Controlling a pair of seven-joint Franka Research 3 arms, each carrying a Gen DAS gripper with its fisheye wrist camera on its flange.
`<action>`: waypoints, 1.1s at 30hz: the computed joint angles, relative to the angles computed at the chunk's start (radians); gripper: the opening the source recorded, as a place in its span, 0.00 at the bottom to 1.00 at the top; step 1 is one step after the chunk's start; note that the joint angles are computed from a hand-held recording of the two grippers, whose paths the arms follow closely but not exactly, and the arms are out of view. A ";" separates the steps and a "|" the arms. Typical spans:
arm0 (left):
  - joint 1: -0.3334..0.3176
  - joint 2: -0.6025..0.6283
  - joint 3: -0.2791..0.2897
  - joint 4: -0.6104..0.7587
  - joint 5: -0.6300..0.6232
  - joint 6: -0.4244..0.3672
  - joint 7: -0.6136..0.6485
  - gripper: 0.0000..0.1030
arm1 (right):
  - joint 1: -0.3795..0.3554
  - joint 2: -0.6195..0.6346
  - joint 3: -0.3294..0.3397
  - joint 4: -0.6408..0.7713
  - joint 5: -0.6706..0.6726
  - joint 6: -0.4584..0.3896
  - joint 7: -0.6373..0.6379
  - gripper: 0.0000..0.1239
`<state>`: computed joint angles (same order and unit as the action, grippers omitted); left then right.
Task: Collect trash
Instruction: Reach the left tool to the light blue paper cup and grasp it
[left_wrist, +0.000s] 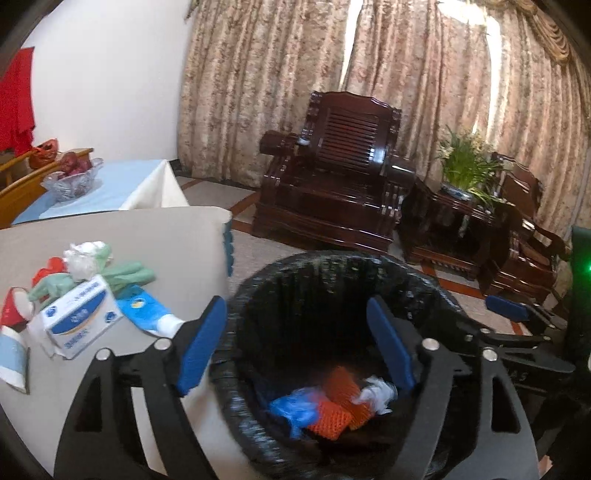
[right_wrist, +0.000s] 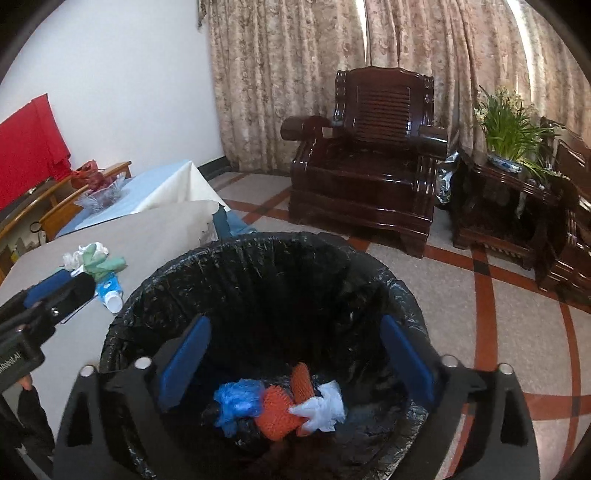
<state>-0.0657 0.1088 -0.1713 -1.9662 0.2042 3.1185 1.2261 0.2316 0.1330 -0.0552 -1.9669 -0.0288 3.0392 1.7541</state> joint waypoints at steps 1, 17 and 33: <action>0.005 -0.013 0.008 -0.015 0.006 0.004 -0.002 0.79 | -0.007 0.001 0.014 0.004 0.021 0.004 -0.022 0.76; 0.219 -0.224 0.101 -0.149 0.762 -0.115 -0.699 0.84 | 0.003 0.134 0.247 0.211 0.424 0.054 -0.459 0.78; 0.356 -0.224 0.145 -0.210 0.740 -0.140 -0.668 0.84 | 0.155 0.305 0.236 0.408 0.421 0.012 -0.504 0.78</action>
<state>0.2902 -0.1153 -0.0262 -2.1763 0.9439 2.9788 0.5577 0.3865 0.4385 0.1805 -1.5588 0.3924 3.0517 1.2501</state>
